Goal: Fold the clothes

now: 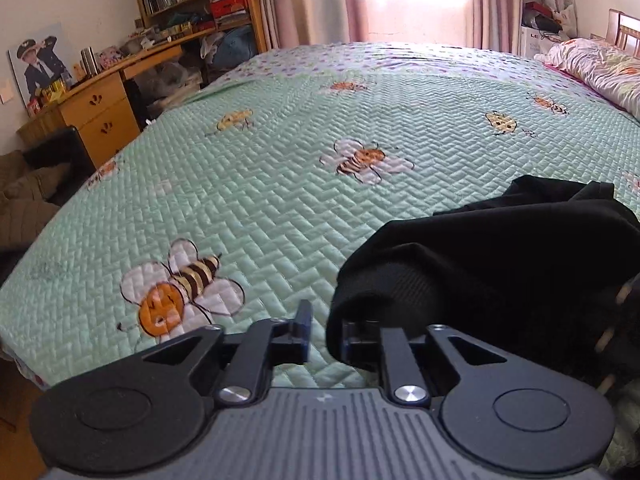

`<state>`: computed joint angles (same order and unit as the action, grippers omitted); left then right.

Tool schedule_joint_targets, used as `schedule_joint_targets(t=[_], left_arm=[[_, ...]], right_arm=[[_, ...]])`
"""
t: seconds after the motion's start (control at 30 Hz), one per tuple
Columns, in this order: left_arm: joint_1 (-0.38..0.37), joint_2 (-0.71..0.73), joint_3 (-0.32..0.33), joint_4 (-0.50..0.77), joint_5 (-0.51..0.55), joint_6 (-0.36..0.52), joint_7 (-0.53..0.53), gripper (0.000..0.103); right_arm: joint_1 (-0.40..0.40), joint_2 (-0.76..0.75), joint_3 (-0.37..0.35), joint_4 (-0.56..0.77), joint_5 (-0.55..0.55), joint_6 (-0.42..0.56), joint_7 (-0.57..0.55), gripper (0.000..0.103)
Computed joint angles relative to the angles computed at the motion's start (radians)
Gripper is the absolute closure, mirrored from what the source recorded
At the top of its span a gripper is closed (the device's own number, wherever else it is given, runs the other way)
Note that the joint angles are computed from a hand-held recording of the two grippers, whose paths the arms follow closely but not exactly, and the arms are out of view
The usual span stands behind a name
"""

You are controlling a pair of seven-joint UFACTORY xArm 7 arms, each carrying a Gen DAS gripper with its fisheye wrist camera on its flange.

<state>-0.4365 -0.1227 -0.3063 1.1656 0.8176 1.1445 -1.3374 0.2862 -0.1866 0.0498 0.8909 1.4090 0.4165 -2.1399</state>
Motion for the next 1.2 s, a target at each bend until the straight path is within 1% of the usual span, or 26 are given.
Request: schedule_joint_targets(t=[0.03,0.07,0.13,0.17,0.2,0.27,0.3,0.33,0.43,0.5,0.57,0.63,0.73,0.83,0.93,0.97,1.03,1.07,1.13,1.17,1.2], left_arm=[[-0.001,0.02,-0.008,0.03,0.012,0.043,0.007,0.046],[-0.007,0.042,-0.013,0.06,0.034,0.083,0.014,0.04],[-0.025,0.077,-0.012,0.11,0.086,0.128,0.027,0.029],[-0.036,0.088,-0.008,0.127,0.104,0.131,0.034,0.024],[-0.047,0.098,-0.005,0.143,0.126,0.129,0.037,0.016],[-0.072,0.119,-0.001,0.174,0.188,0.118,0.043,0.014],[-0.085,0.13,0.001,0.191,0.218,0.111,0.051,0.011],[-0.099,0.145,0.002,0.207,0.246,0.106,0.055,0.006],[-0.145,0.191,0.012,0.247,0.323,0.082,0.079,0.001],[-0.17,0.219,0.025,0.264,0.346,0.038,0.114,0.001],[-0.193,0.25,0.036,0.276,0.355,-0.012,0.163,0.001],[-0.221,0.291,0.049,0.293,0.368,-0.043,0.217,0.001],[-0.254,0.351,0.082,0.336,0.389,-0.092,0.28,0.001],[-0.27,0.392,0.125,0.377,0.423,-0.171,0.29,0.001],[-0.269,0.453,0.17,0.451,0.437,-0.239,0.319,0.001],[-0.263,0.475,0.183,0.48,0.411,-0.259,0.333,0.001],[-0.245,0.519,0.202,0.54,0.325,-0.285,0.365,0.009],[-0.23,0.528,0.209,0.552,0.283,-0.321,0.369,0.01],[-0.191,0.505,0.224,0.518,0.215,-0.446,0.344,0.01],[-0.173,0.495,0.231,0.501,0.184,-0.514,0.331,0.01],[-0.159,0.487,0.239,0.486,0.155,-0.578,0.316,0.009]], right_arm=[[-0.016,-0.003,-0.024,0.031,0.018,0.044,0.096,0.1],[-0.033,-0.002,-0.043,0.064,0.038,0.082,0.197,0.1],[-0.071,-0.002,-0.078,0.125,0.136,0.109,0.314,0.101],[-0.095,0.001,-0.092,0.155,0.168,0.112,0.369,0.101],[-0.126,0.012,-0.112,0.191,0.185,0.122,0.437,0.101],[-0.189,0.042,-0.141,0.251,0.176,0.136,0.581,0.101],[-0.218,0.057,-0.15,0.272,0.163,0.135,0.645,0.101],[-0.248,0.072,-0.16,0.288,0.15,0.131,0.701,0.101],[-0.315,0.091,-0.168,0.276,0.104,0.1,0.841,0.101],[-0.349,0.088,-0.175,0.23,0.087,0.115,0.914,0.101],[-0.362,0.07,-0.167,0.178,0.073,0.102,0.93,0.101],[-0.368,0.055,-0.164,0.128,0.058,0.089,0.945,0.101],[-0.357,0.027,-0.152,0.074,0.059,0.067,0.954,0.101],[-0.348,0.002,-0.159,0.026,0.064,0.069,0.938,0.101],[-0.35,-0.014,-0.168,0.004,0.028,0.079,0.962,0.101],[-0.348,-0.015,-0.173,0.0,0.025,0.087,0.963,0.101],[-0.345,-0.022,-0.178,-0.009,0.022,0.098,0.962,0.101],[-0.342,-0.028,-0.178,-0.014,0.022,0.1,0.958,0.1],[-0.338,-0.043,-0.186,-0.025,0.022,0.127,0.935,0.099],[-0.335,-0.051,-0.188,-0.03,0.023,0.136,0.922,0.095],[-0.332,-0.056,-0.189,-0.033,0.028,0.138,0.909,0.095]])
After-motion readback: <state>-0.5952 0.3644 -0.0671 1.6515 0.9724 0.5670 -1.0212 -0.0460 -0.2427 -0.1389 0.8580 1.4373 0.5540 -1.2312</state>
